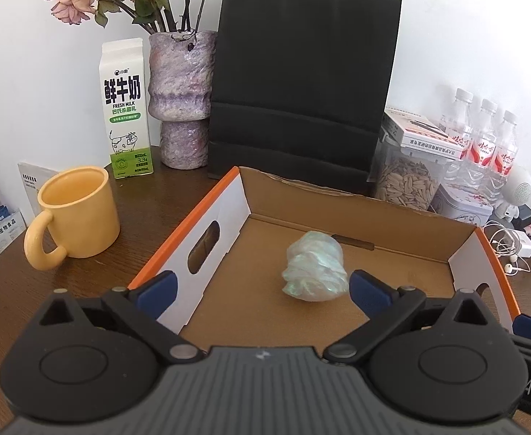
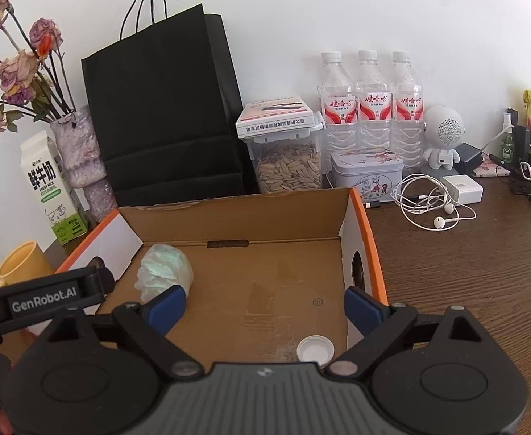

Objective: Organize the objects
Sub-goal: 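Open both grippers in the box and lift them away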

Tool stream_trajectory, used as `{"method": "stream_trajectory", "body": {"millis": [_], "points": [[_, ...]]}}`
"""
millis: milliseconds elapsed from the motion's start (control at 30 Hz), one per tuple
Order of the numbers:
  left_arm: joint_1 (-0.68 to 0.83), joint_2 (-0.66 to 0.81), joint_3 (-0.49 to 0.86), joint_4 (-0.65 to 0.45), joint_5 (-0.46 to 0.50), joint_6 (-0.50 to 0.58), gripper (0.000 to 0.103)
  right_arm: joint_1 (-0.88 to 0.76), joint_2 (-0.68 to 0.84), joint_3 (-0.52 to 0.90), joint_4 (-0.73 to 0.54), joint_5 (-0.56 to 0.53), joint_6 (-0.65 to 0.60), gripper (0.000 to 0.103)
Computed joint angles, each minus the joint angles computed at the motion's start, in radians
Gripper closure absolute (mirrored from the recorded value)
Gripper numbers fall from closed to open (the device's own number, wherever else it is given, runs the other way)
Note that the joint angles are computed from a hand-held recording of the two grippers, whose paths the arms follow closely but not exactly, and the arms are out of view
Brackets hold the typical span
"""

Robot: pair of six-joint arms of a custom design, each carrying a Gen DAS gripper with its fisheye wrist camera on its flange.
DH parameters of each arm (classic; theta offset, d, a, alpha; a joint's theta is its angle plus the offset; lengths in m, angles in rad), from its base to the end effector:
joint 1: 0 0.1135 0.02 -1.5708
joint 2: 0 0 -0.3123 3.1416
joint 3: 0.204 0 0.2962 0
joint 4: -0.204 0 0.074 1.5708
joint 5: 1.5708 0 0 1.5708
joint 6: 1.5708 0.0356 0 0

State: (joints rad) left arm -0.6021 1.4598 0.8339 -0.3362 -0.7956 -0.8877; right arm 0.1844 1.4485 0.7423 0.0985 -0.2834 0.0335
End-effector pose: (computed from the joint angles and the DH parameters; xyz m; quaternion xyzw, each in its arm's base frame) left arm 0.2717 -0.1559 0.2214 -0.2401 0.8541 0.0844 0.4536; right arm 0.3229 0.0704 0.2191 -0.1314 0.8700 0.1743 0.4422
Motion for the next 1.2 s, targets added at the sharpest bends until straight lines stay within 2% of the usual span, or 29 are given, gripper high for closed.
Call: {"method": "stream_trajectory", "body": {"millis": [367,500,667,867,1200], "points": [[-0.094,-0.116,-0.03,-0.053,-0.091,-0.038,0.0,-0.04,-0.138,-0.063,0.001,-0.047,-0.001,0.009],[-0.148,-0.153,-0.042,-0.106,-0.137,-0.084,0.0,-0.055,-0.208,-0.097,-0.011,-0.068,-0.011,0.009],[-0.236,-0.189,-0.043,-0.226,-0.205,-0.184,0.0,-0.08,-0.307,-0.148,-0.042,-0.095,-0.04,0.009],[-0.347,-0.194,-0.028,-0.406,-0.258,-0.365,0.0,-0.142,-0.415,-0.202,-0.114,-0.14,-0.077,0.009],[-0.561,-0.177,-0.013,-0.801,-0.273,-0.806,0.0,-0.319,-0.644,-0.285,-0.312,-0.267,-0.187,0.009]]}}
